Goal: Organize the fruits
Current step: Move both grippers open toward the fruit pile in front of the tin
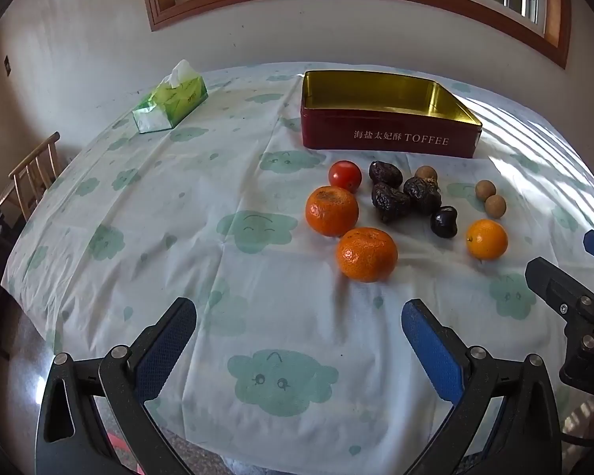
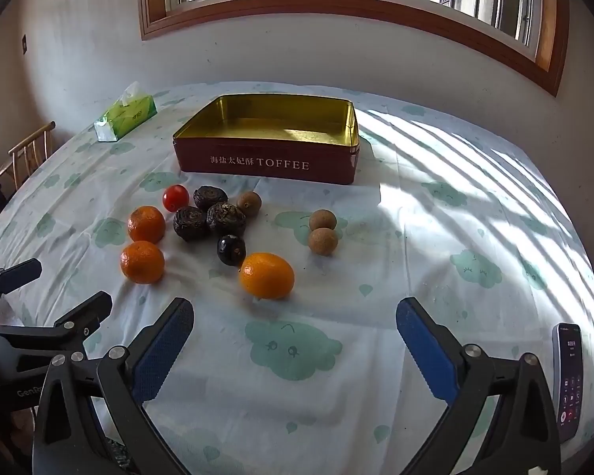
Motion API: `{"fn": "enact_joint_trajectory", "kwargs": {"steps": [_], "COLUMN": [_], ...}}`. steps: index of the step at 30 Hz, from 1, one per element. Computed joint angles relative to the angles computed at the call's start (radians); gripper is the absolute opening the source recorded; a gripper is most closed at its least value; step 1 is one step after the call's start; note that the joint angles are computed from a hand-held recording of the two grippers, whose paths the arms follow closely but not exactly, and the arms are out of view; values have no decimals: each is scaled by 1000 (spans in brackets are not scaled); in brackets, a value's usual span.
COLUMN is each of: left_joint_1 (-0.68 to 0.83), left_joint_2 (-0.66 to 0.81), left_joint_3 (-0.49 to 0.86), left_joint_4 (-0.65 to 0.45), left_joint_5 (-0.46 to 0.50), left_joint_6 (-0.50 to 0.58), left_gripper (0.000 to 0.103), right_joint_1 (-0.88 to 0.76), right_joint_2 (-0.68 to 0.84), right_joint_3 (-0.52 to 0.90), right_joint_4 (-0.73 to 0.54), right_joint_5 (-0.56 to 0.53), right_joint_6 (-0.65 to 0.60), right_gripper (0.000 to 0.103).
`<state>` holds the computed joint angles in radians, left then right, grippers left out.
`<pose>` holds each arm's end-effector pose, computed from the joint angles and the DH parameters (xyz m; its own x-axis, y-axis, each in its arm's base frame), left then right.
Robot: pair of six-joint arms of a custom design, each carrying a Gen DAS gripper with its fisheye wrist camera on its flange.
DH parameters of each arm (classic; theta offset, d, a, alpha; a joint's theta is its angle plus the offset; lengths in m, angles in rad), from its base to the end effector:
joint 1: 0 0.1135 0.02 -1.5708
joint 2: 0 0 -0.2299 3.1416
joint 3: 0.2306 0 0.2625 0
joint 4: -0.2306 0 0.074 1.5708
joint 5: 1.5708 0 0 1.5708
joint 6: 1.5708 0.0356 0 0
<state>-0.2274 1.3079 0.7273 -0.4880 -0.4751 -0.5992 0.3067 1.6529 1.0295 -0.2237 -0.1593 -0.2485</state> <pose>0.2547 -0.0422 0.1529 -0.6973 -0.3534 -0.6236 -0.4932 0.8679 0.0596 0.3354 0.1121 0.1604 -0.5945 -0.4430 -0.6711 -0.5617 0.8260 -0.0476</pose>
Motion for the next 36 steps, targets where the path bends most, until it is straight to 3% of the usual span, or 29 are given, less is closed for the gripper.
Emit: {"fn": "enact_joint_trajectory", "kwargs": {"steps": [21, 36], "left_joint_1": [-48, -25], "left_joint_2": [-113, -101], "left_joint_3": [-64, -69], "left_joint_4": [-54, -43], "left_joint_5": [-56, -18], "left_joint_6": [-41, -33], "left_gripper": [103, 103], "right_joint_1": [5, 4], "right_joint_2": [-112, -97], "right_joint_3": [-110, -109], "right_joint_4": [18, 12], "right_joint_5": [-17, -24], "right_joint_6": [12, 15], "right_gripper": [92, 80]}}
